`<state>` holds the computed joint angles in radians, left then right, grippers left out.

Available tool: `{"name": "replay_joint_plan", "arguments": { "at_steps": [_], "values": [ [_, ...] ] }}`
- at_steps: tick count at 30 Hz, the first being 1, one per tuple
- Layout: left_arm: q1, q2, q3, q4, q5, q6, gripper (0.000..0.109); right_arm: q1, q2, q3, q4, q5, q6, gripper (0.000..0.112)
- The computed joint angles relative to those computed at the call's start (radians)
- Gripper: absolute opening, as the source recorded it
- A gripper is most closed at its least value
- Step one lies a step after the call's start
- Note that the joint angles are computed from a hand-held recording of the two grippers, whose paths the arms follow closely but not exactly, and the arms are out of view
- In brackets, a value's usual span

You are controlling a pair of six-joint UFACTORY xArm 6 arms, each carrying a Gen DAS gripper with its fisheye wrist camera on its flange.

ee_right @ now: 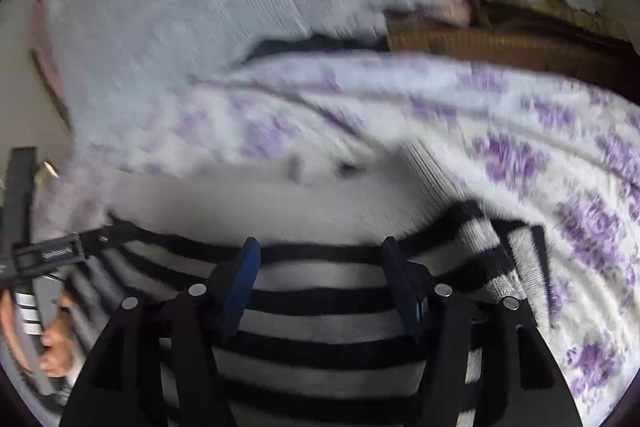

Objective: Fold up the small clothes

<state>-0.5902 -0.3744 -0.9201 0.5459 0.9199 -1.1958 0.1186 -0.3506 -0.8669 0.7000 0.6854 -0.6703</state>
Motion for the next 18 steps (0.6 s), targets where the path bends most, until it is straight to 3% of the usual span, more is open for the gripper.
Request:
{"name": "replay_joint_plan", "arguments": {
  "at_steps": [2,4,5,7,9,12,14,16,18],
  "values": [
    [-0.095,0.098,-0.108,0.123,0.2,-0.023,0.096,-0.002,-0.014,-0.003,0.003,-0.007,0.005,0.062],
    [-0.174,0.13,-0.15,0.213,0.313,-0.068,0.094,0.0,-0.074,0.057,0.058,-0.086,-0.032,0.062],
    [-0.192,0.107,-0.141,0.219,0.31,-0.075,0.094,0.0,-0.106,0.08,0.073,-0.111,-0.046,0.062],
    [-0.227,0.024,-0.084,0.219,0.203,-0.085,0.095,0.011,-0.186,0.124,0.106,-0.149,-0.124,0.067],
    [-0.266,-0.001,-0.069,0.249,0.197,-0.101,0.099,0.027,-0.231,0.15,0.092,-0.135,-0.133,0.079],
    [-0.248,0.08,-0.089,0.183,0.216,-0.03,0.099,0.077,-0.155,0.15,-0.155,-0.095,-0.003,0.091],
    [-0.245,0.061,-0.059,0.185,0.182,-0.066,0.099,0.088,-0.157,0.146,-0.206,-0.105,0.046,0.091],
    [-0.244,0.047,-0.058,0.172,0.181,-0.067,0.099,0.082,-0.176,0.168,-0.168,-0.123,0.016,0.09],
    [-0.276,0.007,-0.036,0.191,0.196,-0.133,0.098,0.054,-0.266,0.227,-0.159,-0.164,0.036,0.09]
  ]
}}
